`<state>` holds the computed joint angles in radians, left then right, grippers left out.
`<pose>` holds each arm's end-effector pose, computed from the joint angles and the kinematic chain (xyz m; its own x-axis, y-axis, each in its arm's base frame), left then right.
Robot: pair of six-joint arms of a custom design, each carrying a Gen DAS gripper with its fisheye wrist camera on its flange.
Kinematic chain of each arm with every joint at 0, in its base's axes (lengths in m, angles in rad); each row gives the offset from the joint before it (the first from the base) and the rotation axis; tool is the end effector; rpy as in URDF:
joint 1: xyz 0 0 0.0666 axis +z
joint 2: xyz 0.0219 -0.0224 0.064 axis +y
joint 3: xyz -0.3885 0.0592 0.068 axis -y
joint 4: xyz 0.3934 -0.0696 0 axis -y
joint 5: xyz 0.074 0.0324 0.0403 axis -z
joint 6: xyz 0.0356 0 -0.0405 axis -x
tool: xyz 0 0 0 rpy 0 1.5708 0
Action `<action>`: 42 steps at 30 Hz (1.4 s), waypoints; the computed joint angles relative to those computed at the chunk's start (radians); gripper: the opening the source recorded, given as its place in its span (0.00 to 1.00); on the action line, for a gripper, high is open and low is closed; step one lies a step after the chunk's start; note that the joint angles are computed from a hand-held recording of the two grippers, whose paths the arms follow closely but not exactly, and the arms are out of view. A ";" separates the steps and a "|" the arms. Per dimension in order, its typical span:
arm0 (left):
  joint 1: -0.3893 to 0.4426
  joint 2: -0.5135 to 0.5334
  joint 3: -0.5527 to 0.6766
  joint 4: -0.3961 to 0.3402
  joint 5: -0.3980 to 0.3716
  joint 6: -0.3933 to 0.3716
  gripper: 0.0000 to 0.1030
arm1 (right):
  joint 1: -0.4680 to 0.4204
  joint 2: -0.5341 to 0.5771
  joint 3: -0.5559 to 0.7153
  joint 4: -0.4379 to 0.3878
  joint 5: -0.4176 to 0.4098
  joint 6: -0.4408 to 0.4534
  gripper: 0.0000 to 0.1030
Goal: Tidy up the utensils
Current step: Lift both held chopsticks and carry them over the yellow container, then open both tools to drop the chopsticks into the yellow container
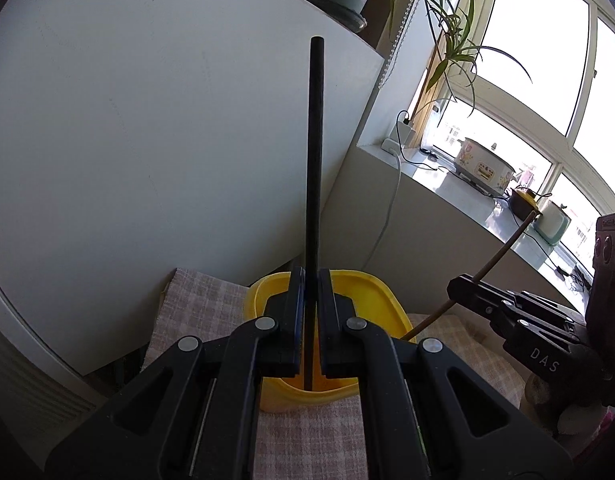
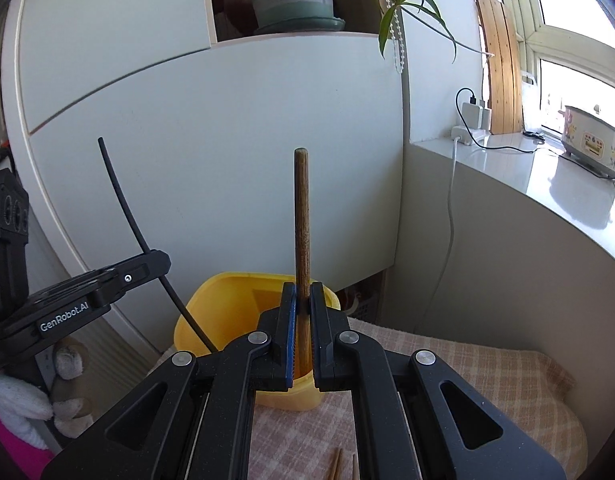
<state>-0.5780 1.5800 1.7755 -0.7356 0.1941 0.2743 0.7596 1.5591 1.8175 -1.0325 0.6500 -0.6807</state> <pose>0.4757 -0.3190 0.5387 -0.5973 0.0723 -0.7987 0.5328 0.7802 -0.3278 0.4058 0.3551 0.5487 -0.5415 0.1767 -0.8219 0.1368 0.9831 0.1212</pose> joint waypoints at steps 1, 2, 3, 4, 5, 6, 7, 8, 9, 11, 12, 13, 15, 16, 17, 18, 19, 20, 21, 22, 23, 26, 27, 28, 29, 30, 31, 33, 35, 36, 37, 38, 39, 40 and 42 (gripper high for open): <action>-0.002 0.002 0.000 -0.003 -0.002 -0.002 0.03 | -0.002 -0.001 -0.004 -0.001 -0.006 -0.003 0.04; -0.005 0.005 -0.001 -0.006 -0.005 -0.006 0.03 | -0.003 -0.001 -0.007 -0.003 -0.010 -0.007 0.04; -0.009 0.006 -0.002 -0.009 -0.011 -0.010 0.03 | -0.004 -0.001 -0.010 -0.005 -0.014 -0.011 0.04; -0.012 0.007 -0.002 -0.010 -0.016 -0.014 0.03 | -0.005 0.000 -0.011 -0.007 -0.020 -0.013 0.04; -0.015 0.007 -0.005 -0.011 -0.022 -0.018 0.03 | -0.005 0.001 -0.012 -0.010 -0.023 -0.016 0.04; -0.019 0.008 -0.006 -0.011 -0.029 -0.023 0.03 | -0.004 0.002 -0.012 -0.015 -0.024 -0.019 0.04; -0.023 0.006 -0.010 -0.009 -0.040 -0.029 0.03 | -0.002 0.002 -0.014 -0.018 -0.023 -0.022 0.04; -0.027 0.005 -0.013 -0.006 -0.050 -0.035 0.03 | -0.001 0.003 -0.015 -0.022 -0.022 -0.023 0.04; -0.031 0.003 -0.016 -0.006 -0.057 -0.040 0.03 | 0.000 0.003 -0.016 -0.025 -0.023 -0.025 0.04; -0.038 0.002 -0.021 -0.005 -0.071 -0.049 0.03 | 0.001 0.004 -0.017 -0.034 -0.027 -0.031 0.04; -0.040 0.001 -0.023 -0.003 -0.076 -0.053 0.03 | 0.002 0.006 -0.016 -0.040 -0.028 -0.035 0.04; -0.043 0.000 -0.025 -0.002 -0.080 -0.057 0.03 | 0.002 0.007 -0.016 -0.044 -0.029 -0.037 0.04; -0.047 -0.004 -0.032 0.003 -0.090 -0.063 0.03 | 0.004 0.006 -0.019 -0.047 -0.032 -0.039 0.04; -0.047 -0.005 -0.034 0.004 -0.092 -0.065 0.03 | 0.001 0.007 -0.018 -0.050 -0.035 -0.039 0.04; -0.048 -0.006 -0.036 0.006 -0.092 -0.068 0.03 | 0.002 0.007 -0.018 -0.052 -0.035 -0.042 0.04; -0.049 -0.007 -0.038 0.007 -0.093 -0.070 0.03 | 0.001 0.005 -0.021 -0.049 -0.035 -0.041 0.04; -0.049 -0.009 -0.040 0.010 -0.094 -0.070 0.03 | 0.001 0.004 -0.021 -0.049 -0.035 -0.042 0.05; -0.049 -0.012 -0.042 0.012 -0.095 -0.068 0.03 | 0.000 0.004 -0.020 -0.050 -0.041 -0.040 0.05; -0.050 -0.014 -0.043 0.011 -0.096 -0.065 0.04 | 0.000 0.003 -0.021 -0.049 -0.042 -0.041 0.05; -0.050 -0.015 -0.041 0.007 -0.097 -0.062 0.07 | -0.001 0.003 -0.022 -0.049 -0.044 -0.039 0.05; -0.049 -0.017 -0.043 0.008 -0.096 -0.060 0.19 | -0.004 0.004 -0.019 -0.051 -0.046 -0.036 0.06; -0.054 -0.031 -0.059 0.025 -0.113 -0.072 0.29 | 0.000 -0.006 -0.032 -0.034 -0.029 -0.030 0.33; -0.056 -0.035 -0.064 0.028 -0.119 -0.079 0.29 | 0.004 -0.009 -0.036 -0.031 -0.017 -0.028 0.36; -0.058 -0.041 -0.070 0.032 -0.126 -0.082 0.29 | 0.008 -0.011 -0.037 -0.033 -0.006 -0.029 0.36; -0.059 -0.047 -0.077 0.037 -0.130 -0.082 0.29 | 0.011 -0.012 -0.038 -0.035 0.001 -0.030 0.36; -0.059 -0.052 -0.083 0.042 -0.130 -0.082 0.29 | 0.014 -0.015 -0.040 -0.035 0.008 -0.032 0.36; -0.059 -0.058 -0.090 0.047 -0.131 -0.083 0.29 | 0.017 -0.019 -0.042 -0.035 0.014 -0.036 0.36; -0.056 -0.073 -0.106 0.061 -0.132 -0.081 0.29 | 0.022 -0.026 -0.048 -0.035 0.022 -0.042 0.36; -0.054 -0.090 -0.123 0.074 -0.132 -0.078 0.29 | 0.028 -0.035 -0.054 -0.036 0.034 -0.043 0.36; -0.055 -0.096 -0.128 0.080 -0.132 -0.078 0.29 | 0.032 -0.039 -0.056 -0.039 0.044 -0.042 0.36; -0.056 -0.105 -0.136 0.086 -0.134 -0.078 0.29 | 0.038 -0.044 -0.059 -0.042 0.059 -0.040 0.36; -0.059 -0.113 -0.144 0.091 -0.136 -0.080 0.29 | 0.044 -0.047 -0.060 -0.045 0.073 -0.037 0.36; -0.063 -0.121 -0.153 0.096 -0.138 -0.083 0.29 | 0.050 -0.051 -0.062 -0.049 0.087 -0.034 0.36; -0.067 -0.130 -0.162 0.101 -0.140 -0.087 0.29 | 0.056 -0.055 -0.064 -0.052 0.100 -0.033 0.36; -0.075 -0.151 -0.184 0.113 -0.139 -0.089 0.29 | 0.067 -0.069 -0.075 -0.055 0.116 -0.036 0.36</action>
